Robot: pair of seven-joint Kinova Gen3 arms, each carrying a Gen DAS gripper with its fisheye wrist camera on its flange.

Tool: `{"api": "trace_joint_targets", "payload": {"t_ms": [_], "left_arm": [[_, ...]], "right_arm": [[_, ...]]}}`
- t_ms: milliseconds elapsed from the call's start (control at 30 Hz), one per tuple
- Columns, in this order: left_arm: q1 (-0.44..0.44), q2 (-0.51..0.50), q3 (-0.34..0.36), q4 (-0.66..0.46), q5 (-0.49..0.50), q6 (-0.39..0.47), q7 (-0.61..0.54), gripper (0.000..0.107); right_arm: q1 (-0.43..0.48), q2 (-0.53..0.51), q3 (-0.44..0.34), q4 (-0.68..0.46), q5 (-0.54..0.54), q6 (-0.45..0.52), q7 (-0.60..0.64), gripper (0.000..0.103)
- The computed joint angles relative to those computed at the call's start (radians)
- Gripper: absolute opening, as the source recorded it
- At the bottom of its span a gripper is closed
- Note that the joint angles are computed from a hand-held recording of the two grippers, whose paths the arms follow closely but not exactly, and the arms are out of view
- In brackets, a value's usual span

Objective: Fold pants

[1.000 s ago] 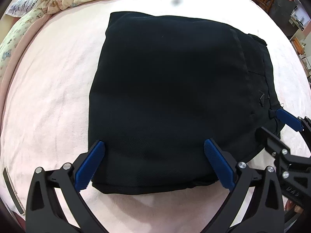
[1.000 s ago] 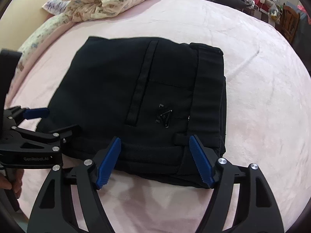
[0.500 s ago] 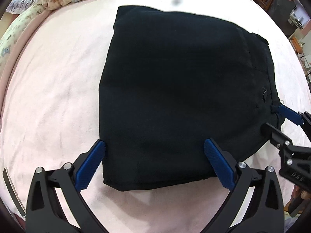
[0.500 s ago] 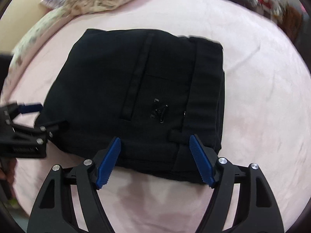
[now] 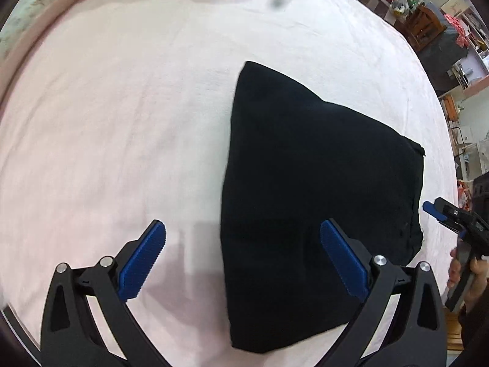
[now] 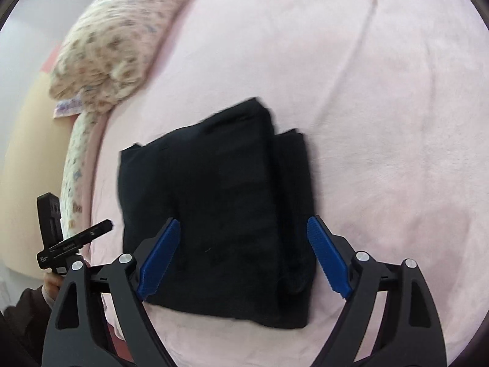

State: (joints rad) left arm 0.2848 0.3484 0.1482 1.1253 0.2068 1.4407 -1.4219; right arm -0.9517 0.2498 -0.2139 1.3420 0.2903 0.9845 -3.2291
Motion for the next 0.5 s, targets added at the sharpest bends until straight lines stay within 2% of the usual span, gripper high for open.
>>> {"api": "trace_joint_targets", "payload": {"t_ms": [67,200,300,367,500], "left_arm": [[-0.045,0.054,0.033,-0.051,0.065,0.047,0.020,0.101],[-0.077,0.170,0.036,-0.130,0.197,0.147,0.028,0.101],[-0.100,0.236,0.045,-0.187,0.250,0.189,0.050,0.101],[-0.122,0.258,0.053,-0.189,0.287,0.194,0.046,0.101],[-0.181,0.301,0.087,-0.193,0.377,0.196,0.021,0.101]], "right_arm": [[0.089,-0.007,-0.042,0.053,-0.081,-0.074,0.026,0.088],[0.253,-0.013,-0.139,0.147,-0.244,-0.220,0.114,0.089],[0.247,-0.029,-0.083,0.185,-0.359,-0.243,0.227,0.089],[0.278,-0.051,-0.091,0.241,-0.440,-0.316,0.276,0.091],[0.447,-0.048,-0.259,0.307,-0.563,-0.431,0.433,0.091]]}}
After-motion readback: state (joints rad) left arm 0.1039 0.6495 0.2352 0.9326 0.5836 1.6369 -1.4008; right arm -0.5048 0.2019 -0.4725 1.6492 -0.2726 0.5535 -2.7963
